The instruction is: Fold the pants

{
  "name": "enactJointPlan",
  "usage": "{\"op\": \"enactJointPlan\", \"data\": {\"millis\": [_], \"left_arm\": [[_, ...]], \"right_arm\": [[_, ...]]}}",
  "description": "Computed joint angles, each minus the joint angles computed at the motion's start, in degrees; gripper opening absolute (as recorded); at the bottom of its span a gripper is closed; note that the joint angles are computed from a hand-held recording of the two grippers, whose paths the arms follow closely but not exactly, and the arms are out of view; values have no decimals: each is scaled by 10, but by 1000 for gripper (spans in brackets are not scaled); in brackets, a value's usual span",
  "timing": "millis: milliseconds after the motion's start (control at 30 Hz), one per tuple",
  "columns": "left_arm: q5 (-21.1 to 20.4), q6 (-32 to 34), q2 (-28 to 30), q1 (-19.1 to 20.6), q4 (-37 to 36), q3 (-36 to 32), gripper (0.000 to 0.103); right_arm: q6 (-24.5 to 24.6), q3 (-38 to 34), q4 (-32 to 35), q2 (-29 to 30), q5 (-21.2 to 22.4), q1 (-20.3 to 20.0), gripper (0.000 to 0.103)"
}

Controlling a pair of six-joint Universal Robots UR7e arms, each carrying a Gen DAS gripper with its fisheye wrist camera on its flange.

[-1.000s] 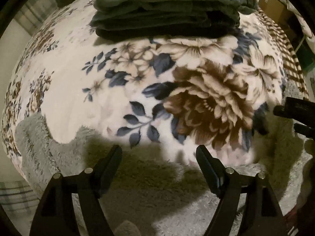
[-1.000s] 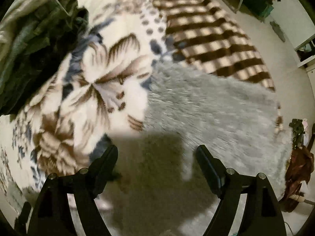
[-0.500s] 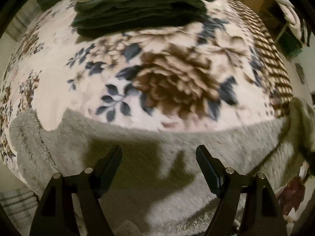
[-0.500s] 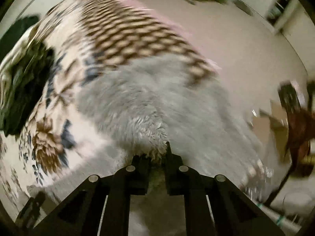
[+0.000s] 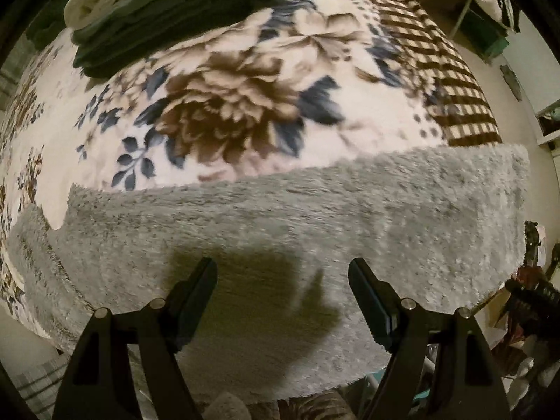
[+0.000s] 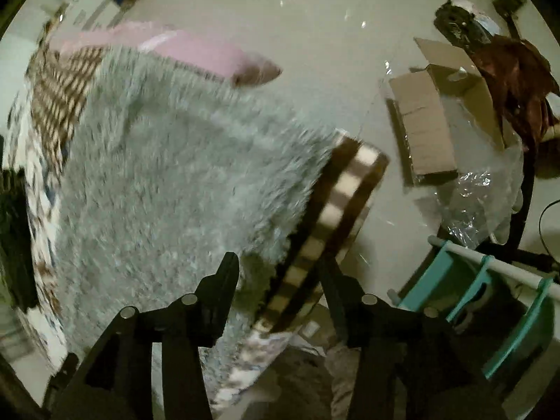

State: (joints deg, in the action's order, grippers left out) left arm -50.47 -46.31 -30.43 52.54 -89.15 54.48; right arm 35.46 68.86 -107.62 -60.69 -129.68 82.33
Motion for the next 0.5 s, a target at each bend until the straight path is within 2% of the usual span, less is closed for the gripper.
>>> {"op": "enactJointPlan", "data": {"millis": [67, 167, 200, 267, 300, 400, 500], "left_arm": [[5, -5, -1, -4, -3, 4, 76], [22, -24, -18, -6, -3, 25, 76], [28, -31, -29, -5, -7, 38, 76], [39, -53, -56, -1, 4, 62, 76], [45, -63, -67, 1, 10, 71, 76], [81, -119, -109, 14, 55, 97, 76], [112, -201, -154, 40, 137, 105, 76]], "right_arm": [[-4, 9, -14, -6, 11, -4, 51], [-29, -27, 1, 18, 15, 0, 52], [-47, -51, 17, 37, 2, 10, 56], [-79, -70, 50, 65, -35, 38, 85], [-88, -75, 55, 76, -41, 47, 88], [-131, -81, 53, 117, -63, 84, 88], [-137, -107, 73, 168, -32, 115, 88]]}}
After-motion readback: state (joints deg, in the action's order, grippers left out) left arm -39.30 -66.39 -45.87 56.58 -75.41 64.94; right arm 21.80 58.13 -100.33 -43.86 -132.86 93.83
